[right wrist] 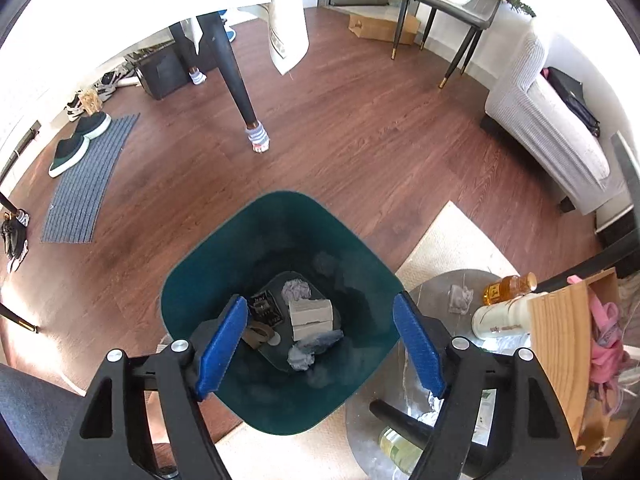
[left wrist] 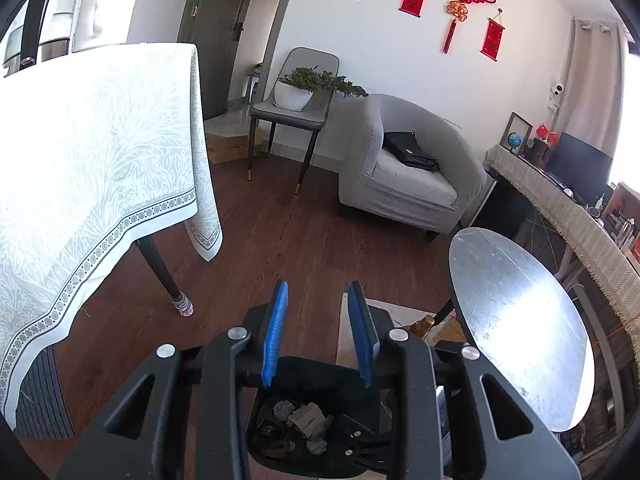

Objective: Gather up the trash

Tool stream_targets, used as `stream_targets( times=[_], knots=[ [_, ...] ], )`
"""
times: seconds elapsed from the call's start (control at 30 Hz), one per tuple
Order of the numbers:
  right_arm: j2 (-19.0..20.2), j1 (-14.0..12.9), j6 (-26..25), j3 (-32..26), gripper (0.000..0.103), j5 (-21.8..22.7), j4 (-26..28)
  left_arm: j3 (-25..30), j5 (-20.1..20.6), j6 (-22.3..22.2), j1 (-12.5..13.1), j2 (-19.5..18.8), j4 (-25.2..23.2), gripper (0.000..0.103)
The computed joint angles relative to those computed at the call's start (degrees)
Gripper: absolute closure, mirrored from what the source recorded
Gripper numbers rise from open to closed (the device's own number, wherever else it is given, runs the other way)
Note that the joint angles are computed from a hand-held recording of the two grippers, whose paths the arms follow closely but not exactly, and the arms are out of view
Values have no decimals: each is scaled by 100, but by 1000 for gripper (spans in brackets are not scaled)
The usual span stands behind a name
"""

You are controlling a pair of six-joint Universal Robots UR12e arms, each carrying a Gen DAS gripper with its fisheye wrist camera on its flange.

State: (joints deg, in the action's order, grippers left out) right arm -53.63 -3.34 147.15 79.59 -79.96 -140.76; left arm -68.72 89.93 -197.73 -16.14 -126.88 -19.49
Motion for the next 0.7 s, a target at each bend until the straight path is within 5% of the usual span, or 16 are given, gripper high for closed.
stream_targets(
  times=[0.27, 0.7],
  knots=[
    [-417, -203, 182, 375, 31, 659, -813, 91, 253, 89, -102, -29, -65, 68],
    [-884, -855, 1190, 876, 31, 713, -1889, 232, 751, 472, -432, -161, -94, 26]
  ],
)
